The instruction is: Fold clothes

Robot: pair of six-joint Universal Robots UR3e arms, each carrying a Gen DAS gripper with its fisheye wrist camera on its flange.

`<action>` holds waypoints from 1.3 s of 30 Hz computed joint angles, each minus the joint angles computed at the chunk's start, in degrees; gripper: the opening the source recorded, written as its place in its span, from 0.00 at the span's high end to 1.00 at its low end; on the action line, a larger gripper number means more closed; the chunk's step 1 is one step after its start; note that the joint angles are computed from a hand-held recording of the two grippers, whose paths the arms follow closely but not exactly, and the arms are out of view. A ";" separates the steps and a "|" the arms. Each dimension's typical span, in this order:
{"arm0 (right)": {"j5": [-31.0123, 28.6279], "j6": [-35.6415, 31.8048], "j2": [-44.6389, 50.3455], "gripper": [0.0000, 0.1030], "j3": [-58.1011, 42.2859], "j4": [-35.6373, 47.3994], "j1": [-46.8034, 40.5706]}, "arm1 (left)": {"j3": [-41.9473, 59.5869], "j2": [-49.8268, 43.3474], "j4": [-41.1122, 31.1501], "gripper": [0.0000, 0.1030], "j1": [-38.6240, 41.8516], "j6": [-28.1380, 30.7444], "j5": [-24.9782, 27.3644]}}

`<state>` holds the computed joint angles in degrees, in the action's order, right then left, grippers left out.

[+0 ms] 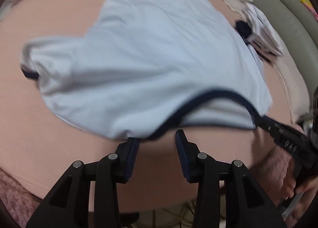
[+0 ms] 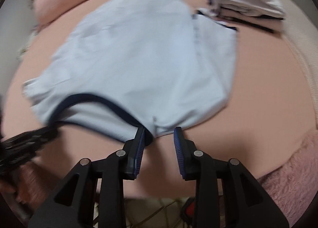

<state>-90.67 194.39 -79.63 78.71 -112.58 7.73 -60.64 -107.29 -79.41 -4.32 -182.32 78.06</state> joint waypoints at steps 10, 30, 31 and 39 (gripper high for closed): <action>-1.37 -0.98 -3.20 0.59 3.21 0.26 0.78 | 0.07 -2.22 2.56 0.66 -1.18 -3.43 4.13; 10.39 -6.64 -19.64 0.62 16.04 4.02 -8.14 | -8.47 8.71 -1.23 0.72 1.18 -5.25 -3.60; 9.58 -6.43 -18.56 0.54 15.16 3.11 -7.27 | -8.14 7.97 0.22 0.52 0.42 -5.45 -3.24; -1.97 -2.92 -7.73 0.65 12.12 -3.71 -0.77 | 0.13 -1.96 2.02 0.86 -7.38 -5.50 11.18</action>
